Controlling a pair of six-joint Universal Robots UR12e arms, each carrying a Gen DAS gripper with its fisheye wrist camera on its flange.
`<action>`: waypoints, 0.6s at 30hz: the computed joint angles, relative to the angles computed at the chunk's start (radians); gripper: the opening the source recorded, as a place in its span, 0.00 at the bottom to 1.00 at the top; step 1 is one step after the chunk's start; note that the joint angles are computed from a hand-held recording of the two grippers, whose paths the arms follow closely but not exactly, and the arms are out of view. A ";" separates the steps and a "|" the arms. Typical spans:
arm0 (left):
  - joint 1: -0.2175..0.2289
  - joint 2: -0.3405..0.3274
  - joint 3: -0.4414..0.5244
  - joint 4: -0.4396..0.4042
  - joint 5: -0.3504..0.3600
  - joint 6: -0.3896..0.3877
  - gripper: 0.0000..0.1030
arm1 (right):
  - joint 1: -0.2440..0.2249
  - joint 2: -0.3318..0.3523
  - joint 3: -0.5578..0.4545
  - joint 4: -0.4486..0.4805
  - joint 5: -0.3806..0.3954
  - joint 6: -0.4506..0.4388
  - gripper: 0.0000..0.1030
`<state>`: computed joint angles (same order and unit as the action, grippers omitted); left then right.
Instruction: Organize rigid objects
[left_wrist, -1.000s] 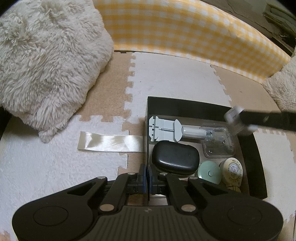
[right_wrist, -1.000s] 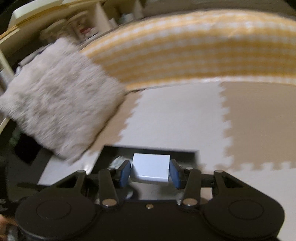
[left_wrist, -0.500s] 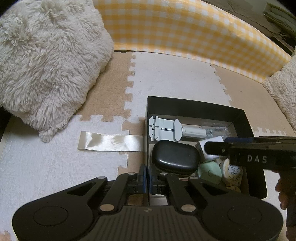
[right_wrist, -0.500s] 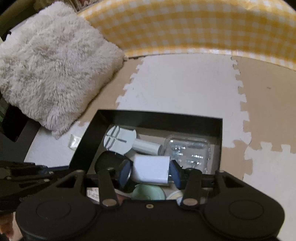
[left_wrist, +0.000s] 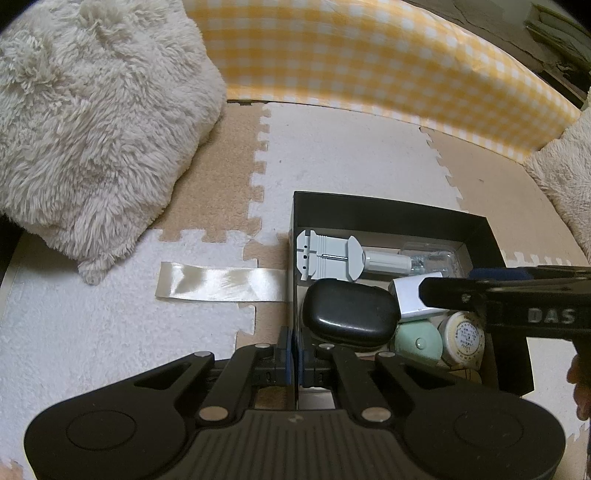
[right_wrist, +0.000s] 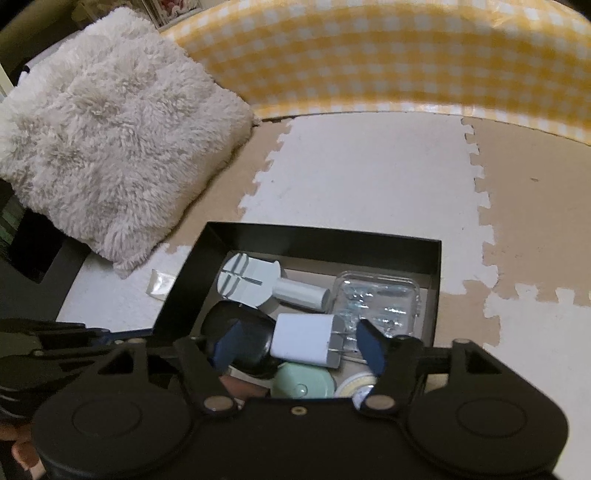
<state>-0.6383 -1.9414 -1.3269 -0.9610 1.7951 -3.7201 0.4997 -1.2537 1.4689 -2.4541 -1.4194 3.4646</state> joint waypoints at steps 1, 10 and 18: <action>0.000 0.000 0.000 0.000 0.000 0.000 0.03 | 0.000 -0.003 0.001 -0.004 -0.002 0.001 0.77; 0.000 0.000 0.000 -0.001 0.000 -0.001 0.03 | 0.001 -0.049 0.025 -0.039 -0.026 0.020 0.91; -0.002 0.008 -0.001 -0.004 0.010 -0.020 0.07 | 0.015 -0.096 0.065 -0.079 -0.101 0.007 0.94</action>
<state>-0.6407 -1.9332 -1.3282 -0.9646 1.8047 -3.7396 0.5146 -1.3498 1.5343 -2.5332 -1.5205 3.4718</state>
